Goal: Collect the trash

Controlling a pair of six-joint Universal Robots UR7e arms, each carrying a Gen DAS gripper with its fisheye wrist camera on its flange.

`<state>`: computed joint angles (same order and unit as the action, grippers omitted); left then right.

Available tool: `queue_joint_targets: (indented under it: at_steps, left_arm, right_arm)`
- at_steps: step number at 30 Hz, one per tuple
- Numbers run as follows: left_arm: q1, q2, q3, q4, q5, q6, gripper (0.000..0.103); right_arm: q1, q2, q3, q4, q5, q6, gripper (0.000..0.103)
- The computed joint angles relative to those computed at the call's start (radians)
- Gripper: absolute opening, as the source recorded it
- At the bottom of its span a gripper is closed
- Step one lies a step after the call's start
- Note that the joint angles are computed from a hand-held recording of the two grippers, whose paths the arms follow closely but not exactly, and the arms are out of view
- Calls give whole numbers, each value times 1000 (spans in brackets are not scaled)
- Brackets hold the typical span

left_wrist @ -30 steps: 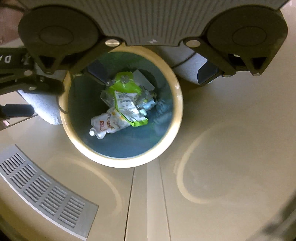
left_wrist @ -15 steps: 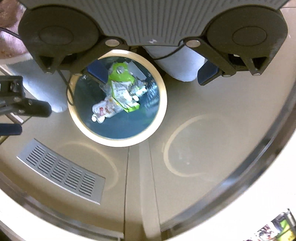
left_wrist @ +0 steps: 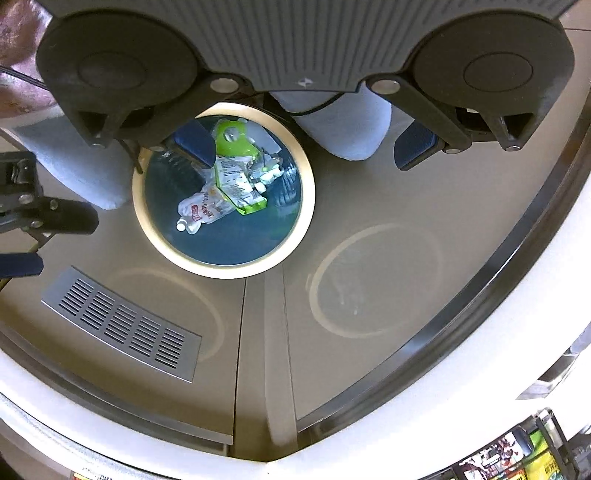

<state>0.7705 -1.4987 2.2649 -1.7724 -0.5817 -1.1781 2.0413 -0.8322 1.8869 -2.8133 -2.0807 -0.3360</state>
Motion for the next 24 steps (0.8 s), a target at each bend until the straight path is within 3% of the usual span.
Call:
queue_joint_targets:
  at_steps: [7, 24]
  left_arm:
    - [-4, 3, 2, -6, -2, 13, 103]
    - [22, 55, -16, -82, -49, 133, 103]
  right_arm:
    - [0, 3, -5, 61, -18, 61, 91]
    - [-6, 27, -10, 70, -67, 68, 92]
